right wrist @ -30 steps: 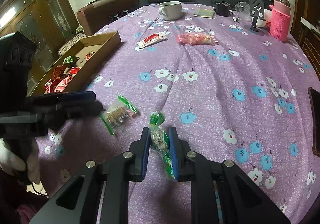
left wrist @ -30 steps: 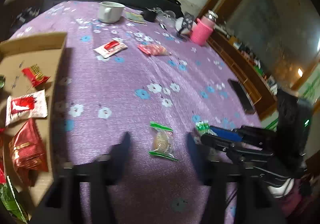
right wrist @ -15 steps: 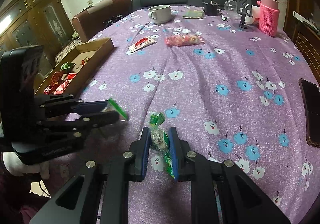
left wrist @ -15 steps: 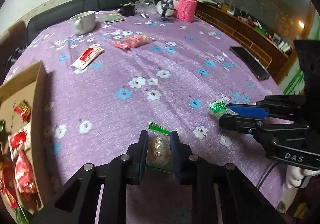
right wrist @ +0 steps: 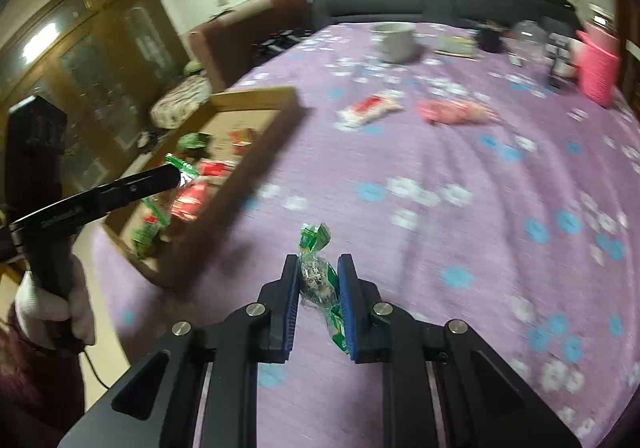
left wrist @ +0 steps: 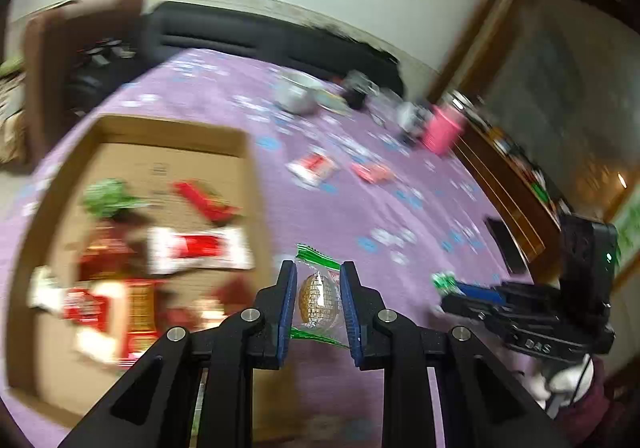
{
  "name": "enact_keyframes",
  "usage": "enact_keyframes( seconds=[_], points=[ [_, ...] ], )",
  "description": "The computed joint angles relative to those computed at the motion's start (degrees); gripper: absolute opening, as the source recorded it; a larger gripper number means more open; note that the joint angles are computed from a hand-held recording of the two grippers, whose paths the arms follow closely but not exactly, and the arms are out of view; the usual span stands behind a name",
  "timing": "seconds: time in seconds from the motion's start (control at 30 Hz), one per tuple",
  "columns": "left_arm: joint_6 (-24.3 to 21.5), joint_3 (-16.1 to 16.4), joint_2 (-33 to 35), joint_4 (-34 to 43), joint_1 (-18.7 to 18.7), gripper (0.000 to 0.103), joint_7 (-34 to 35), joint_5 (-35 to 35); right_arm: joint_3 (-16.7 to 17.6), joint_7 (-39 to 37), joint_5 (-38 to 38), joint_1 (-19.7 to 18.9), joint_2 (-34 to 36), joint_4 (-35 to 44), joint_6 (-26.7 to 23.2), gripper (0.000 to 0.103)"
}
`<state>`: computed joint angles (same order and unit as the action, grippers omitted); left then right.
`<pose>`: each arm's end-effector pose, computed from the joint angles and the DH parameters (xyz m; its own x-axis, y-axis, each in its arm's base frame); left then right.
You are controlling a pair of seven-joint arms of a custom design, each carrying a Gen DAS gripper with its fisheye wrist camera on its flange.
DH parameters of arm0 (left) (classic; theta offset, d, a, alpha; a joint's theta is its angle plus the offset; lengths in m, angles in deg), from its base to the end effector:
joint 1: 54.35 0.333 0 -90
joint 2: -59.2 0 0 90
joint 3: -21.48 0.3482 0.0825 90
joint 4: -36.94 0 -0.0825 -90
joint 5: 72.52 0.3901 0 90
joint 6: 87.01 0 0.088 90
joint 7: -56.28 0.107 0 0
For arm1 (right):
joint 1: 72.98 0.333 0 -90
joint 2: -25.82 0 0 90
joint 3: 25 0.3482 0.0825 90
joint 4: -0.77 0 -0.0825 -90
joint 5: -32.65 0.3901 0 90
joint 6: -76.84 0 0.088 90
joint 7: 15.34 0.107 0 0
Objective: Organize snacks
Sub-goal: 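Carry both clear bags over the box and open both grippers to drop them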
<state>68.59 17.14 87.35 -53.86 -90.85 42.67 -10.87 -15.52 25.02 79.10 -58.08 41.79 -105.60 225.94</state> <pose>0.5487 -0.5025 0.4366 0.0757 -0.9223 0.3790 -0.6494 -0.3341 -0.6832 0.6218 0.2551 0.4464 0.6635 -0.6994 -0.2656 -0.6732 -0.4032 -0.6199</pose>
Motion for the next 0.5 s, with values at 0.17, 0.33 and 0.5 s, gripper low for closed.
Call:
enact_keyframes(
  seconds=[0.17,0.33,0.5],
  points=[
    [-1.80,1.68,-7.15,-10.77,0.48,0.023,-14.20,6.80,1.72,0.76,-1.49,2.64,2.01,3.95,-2.12,0.018],
    [-2.43,0.28,-10.92,-17.22,2.92,0.024,-24.77,12.60,2.60,3.67,-5.04,5.72,5.22,8.75,-4.51,0.019],
    [-2.61,-1.48,-13.99,-21.31,5.23,0.066,-35.86,20.97,2.13,8.98,-11.34,9.34,10.26,15.86,-5.47,0.019]
  ],
)
